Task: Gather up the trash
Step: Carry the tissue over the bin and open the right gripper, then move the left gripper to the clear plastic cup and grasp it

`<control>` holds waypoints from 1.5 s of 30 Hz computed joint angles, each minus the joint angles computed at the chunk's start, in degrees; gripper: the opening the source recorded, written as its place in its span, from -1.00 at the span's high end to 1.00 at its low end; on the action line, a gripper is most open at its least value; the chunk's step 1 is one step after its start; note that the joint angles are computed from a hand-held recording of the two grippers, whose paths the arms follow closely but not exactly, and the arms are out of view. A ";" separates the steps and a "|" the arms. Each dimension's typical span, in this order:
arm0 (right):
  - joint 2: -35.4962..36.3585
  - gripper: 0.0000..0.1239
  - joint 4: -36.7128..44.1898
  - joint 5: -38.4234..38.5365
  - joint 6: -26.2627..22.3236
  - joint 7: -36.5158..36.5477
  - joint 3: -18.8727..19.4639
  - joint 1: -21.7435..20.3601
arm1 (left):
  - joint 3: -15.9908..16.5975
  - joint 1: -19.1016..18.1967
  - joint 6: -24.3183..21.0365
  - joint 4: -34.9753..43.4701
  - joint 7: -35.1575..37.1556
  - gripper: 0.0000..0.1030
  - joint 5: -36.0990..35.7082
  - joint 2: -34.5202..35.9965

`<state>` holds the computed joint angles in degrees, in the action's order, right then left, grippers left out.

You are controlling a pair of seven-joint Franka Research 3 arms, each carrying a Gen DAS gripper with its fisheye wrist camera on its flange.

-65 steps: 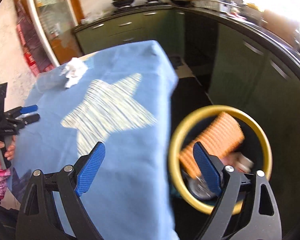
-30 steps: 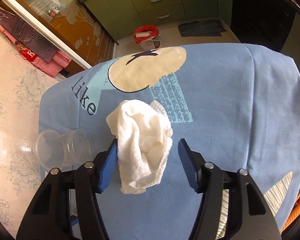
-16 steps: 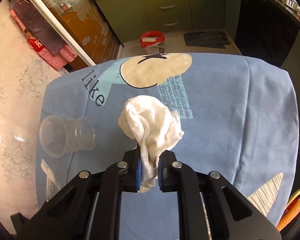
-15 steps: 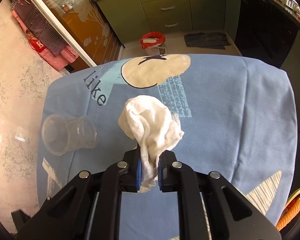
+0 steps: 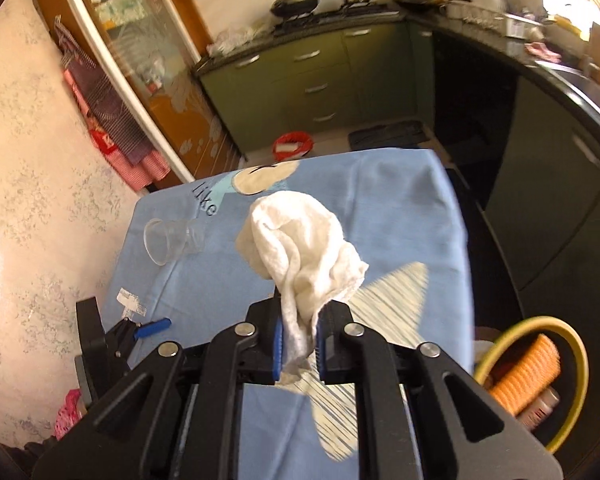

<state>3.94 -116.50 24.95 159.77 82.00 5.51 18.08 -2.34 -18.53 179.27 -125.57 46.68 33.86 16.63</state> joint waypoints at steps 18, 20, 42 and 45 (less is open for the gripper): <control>-9.81 0.51 -24.03 -22.84 6.04 25.44 -2.41 -15.15 | 7.23 -6.44 3.83 -0.55 -3.65 -0.91 4.84 -0.71; -9.22 0.20 -24.54 -32.45 6.46 34.49 -1.96 -17.88 | 7.21 -6.32 3.75 -0.50 -3.96 -0.91 4.95 -0.62; -13.36 0.00 -33.32 -12.16 21.47 13.41 -14.98 4.88 | 15.64 -12.87 -15.92 7.16 -25.87 -0.91 15.49 -2.54; -12.71 0.00 -32.68 -3.88 22.01 5.03 -21.38 12.77 | 14.01 -11.22 -22.30 12.42 -29.93 -0.91 13.23 0.49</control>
<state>-8.78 -149.17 21.07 181.78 87.03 -15.87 30.86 11.67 -29.75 156.97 -113.15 16.76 47.08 17.11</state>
